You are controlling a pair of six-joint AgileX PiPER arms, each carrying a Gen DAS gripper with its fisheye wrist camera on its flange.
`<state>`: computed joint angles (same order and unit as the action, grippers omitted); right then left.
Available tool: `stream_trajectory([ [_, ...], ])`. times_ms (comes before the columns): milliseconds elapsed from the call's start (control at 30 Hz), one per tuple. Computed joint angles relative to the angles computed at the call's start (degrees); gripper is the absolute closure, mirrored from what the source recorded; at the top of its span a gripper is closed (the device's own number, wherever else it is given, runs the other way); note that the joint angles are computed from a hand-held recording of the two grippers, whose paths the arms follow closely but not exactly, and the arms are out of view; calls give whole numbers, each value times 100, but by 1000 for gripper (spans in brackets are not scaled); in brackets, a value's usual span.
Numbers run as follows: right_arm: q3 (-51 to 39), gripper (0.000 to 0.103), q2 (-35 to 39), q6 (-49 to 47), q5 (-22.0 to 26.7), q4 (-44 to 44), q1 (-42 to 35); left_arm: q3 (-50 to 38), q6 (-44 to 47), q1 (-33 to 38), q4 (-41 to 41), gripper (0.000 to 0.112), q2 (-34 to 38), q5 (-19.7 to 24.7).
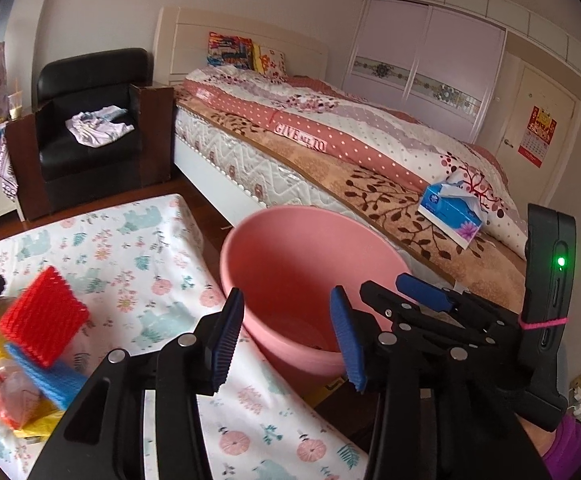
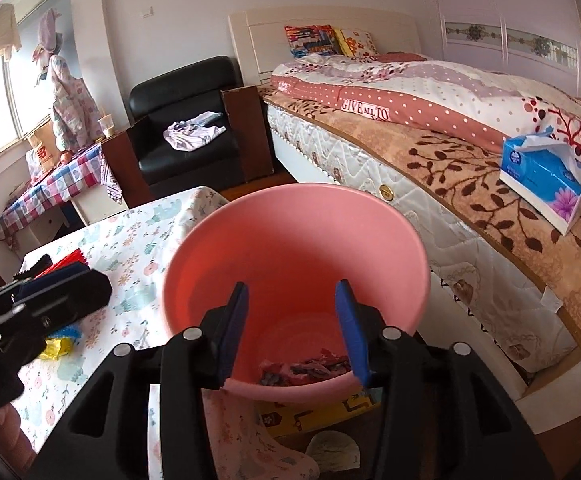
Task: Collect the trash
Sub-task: 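Move both open grippers back over the remaining trash on the table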
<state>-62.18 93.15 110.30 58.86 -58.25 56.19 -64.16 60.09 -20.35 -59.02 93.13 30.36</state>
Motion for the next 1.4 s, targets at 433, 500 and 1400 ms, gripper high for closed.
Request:
stream_trajectory([
  [433,-1189,57,721,-389,258,-9,537,464,32,1018,353,68,-629,-6],
  [500,-1350,57,826,-414,247,-25,598,530,1,1208,443,68,-702,-7],
  [1400,-3874,57,2429,-2233,-408,647,494,-490,125,3557,796,68,243,455],
])
